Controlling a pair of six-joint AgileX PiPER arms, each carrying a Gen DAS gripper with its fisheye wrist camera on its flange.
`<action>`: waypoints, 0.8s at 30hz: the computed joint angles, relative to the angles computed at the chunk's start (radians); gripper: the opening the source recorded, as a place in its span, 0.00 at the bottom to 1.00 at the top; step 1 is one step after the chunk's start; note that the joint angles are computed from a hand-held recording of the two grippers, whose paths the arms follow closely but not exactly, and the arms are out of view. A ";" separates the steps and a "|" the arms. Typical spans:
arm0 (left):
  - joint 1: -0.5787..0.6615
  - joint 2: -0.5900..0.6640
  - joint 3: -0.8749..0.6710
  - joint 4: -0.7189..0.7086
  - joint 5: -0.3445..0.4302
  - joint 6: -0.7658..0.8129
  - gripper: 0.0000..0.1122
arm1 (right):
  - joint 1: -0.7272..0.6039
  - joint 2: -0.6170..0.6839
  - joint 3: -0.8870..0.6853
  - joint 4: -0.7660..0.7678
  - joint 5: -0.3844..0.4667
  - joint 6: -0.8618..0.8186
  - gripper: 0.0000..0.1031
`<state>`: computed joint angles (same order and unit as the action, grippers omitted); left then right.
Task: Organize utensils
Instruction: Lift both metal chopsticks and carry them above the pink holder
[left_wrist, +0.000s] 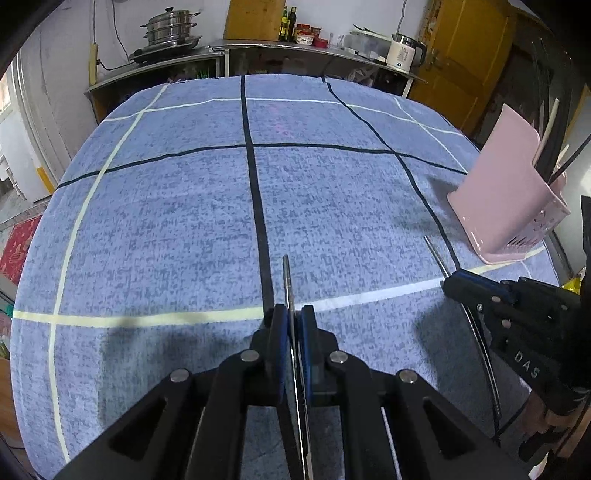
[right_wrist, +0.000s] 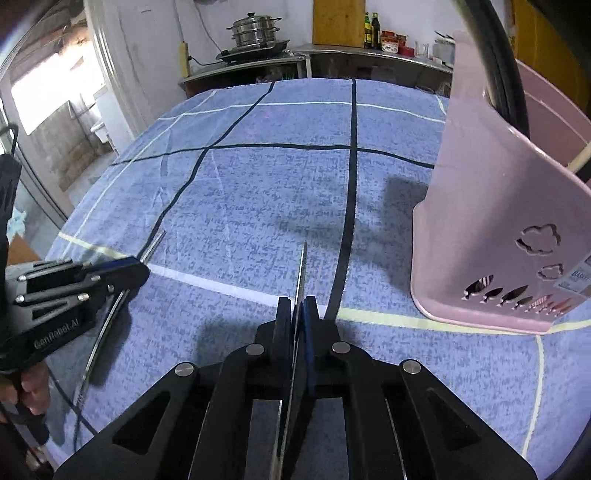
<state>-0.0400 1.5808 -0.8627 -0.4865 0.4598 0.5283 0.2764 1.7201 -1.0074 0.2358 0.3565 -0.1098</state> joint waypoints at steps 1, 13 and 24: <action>-0.005 0.000 -0.004 0.020 0.002 -0.017 0.07 | -0.003 -0.014 0.010 0.024 0.001 -0.024 0.05; 0.084 -0.103 0.002 -0.141 0.112 0.118 0.05 | -0.008 -0.210 0.093 0.193 0.001 -0.187 0.05; 0.139 -0.290 -0.026 -0.196 0.254 0.161 0.05 | -0.045 -0.409 0.137 0.200 0.040 -0.187 0.05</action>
